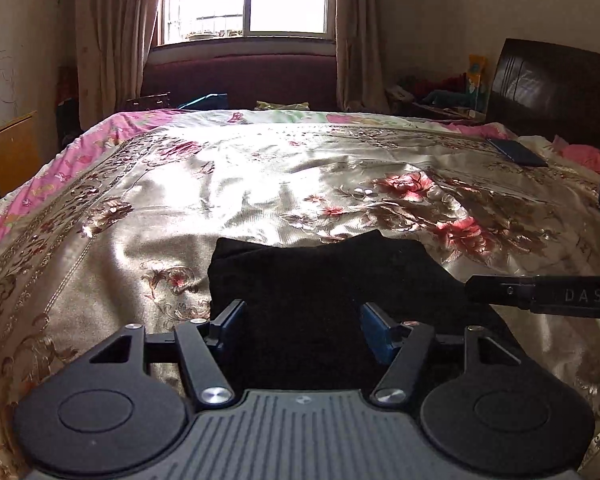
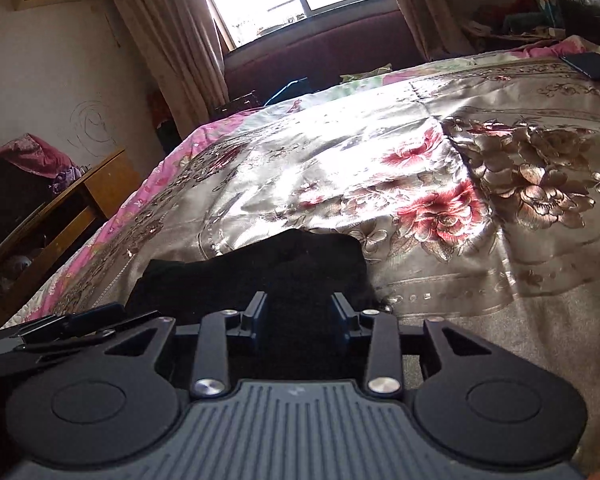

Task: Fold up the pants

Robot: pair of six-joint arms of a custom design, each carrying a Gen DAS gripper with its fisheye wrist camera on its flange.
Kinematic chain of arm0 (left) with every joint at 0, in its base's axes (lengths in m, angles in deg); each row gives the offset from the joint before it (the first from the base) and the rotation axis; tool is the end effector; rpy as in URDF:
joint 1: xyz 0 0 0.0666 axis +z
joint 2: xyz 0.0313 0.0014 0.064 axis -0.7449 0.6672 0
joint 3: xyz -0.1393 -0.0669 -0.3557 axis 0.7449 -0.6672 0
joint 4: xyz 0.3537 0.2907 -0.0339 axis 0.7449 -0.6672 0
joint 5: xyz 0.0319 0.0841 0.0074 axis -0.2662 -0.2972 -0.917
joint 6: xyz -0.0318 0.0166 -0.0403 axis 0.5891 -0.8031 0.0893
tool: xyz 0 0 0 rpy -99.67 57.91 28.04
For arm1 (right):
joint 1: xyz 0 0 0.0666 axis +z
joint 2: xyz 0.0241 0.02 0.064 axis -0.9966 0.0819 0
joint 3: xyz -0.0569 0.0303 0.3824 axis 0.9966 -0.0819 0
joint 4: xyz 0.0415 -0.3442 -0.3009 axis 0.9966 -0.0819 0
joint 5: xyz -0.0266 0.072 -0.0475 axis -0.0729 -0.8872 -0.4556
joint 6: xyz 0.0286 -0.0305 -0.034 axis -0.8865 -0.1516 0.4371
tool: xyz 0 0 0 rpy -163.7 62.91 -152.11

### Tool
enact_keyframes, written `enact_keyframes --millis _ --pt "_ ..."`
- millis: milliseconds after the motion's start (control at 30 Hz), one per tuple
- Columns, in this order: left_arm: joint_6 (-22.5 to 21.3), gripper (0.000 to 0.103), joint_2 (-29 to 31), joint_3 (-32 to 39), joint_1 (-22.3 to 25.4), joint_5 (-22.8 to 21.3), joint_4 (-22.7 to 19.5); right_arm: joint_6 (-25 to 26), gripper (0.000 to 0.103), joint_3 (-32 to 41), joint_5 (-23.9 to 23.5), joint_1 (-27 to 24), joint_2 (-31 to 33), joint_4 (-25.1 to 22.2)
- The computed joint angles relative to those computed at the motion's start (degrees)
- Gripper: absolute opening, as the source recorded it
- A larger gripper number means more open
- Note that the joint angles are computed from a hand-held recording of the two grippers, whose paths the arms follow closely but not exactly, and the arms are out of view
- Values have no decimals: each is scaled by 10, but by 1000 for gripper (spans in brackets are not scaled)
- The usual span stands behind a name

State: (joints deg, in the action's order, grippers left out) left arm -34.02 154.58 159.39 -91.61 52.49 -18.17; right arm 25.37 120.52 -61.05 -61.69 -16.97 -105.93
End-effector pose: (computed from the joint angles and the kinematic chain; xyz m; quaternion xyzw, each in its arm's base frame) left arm 0.3997 -0.3589 0.4533 0.0793 0.8755 -0.0707 0.4713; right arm 0.4416 0.1930 0.4390 0.0164 0.8716 0.2088 0.4432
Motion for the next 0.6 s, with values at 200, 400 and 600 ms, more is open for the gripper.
enact_keyframes --millis 200,400,600 --pt "45 76 6 -1 -6 -5 -38 -10 35 -47 23 16 -16 -1" --pt "64 77 16 -1 4 5 -43 41 34 -70 42 19 -5 55" --pt "91 77 -2 -3 -6 -9 -55 29 40 -51 68 28 -19 5"
